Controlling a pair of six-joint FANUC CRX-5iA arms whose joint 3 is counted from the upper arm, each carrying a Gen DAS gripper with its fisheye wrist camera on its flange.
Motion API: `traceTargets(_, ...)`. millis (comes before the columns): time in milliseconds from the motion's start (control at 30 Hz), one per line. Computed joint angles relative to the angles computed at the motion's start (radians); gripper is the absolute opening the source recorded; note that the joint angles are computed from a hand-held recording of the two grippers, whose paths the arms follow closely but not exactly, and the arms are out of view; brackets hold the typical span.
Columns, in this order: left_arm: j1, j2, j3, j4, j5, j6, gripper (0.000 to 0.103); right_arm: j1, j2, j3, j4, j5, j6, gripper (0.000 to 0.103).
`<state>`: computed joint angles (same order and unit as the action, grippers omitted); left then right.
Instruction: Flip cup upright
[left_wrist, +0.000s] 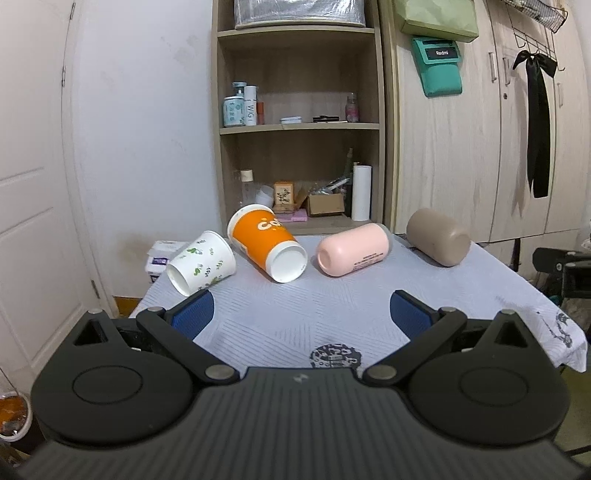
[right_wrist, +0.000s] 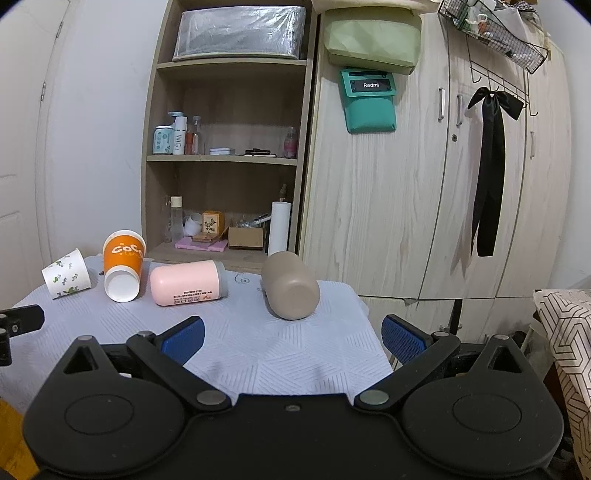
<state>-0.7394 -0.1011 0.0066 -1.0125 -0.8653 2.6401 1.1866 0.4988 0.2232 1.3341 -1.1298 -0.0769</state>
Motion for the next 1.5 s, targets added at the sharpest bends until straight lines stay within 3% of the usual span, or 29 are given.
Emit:
traceTargets(1233, 0.016, -0.001, 0.001, 0.045, 0.014, -0.036, 0.103, 0.006, 0.001, 0.007, -0.015, -0.001, 0.035, 0.103)
traceTargets(1367, 0.024, -0.002, 0.008, 0.085, 0.017, -0.071, 0.103, 0.001, -0.007, -0.005, -0.008, 0.019, 0.043, 0.103)
traceTargets(1500, 0.084, 0.003, 0.012, 0.214, 0.078, -0.163, 0.103, -0.016, -0.033, -0.036, 0.015, 0.067, 0.070, 0.103)
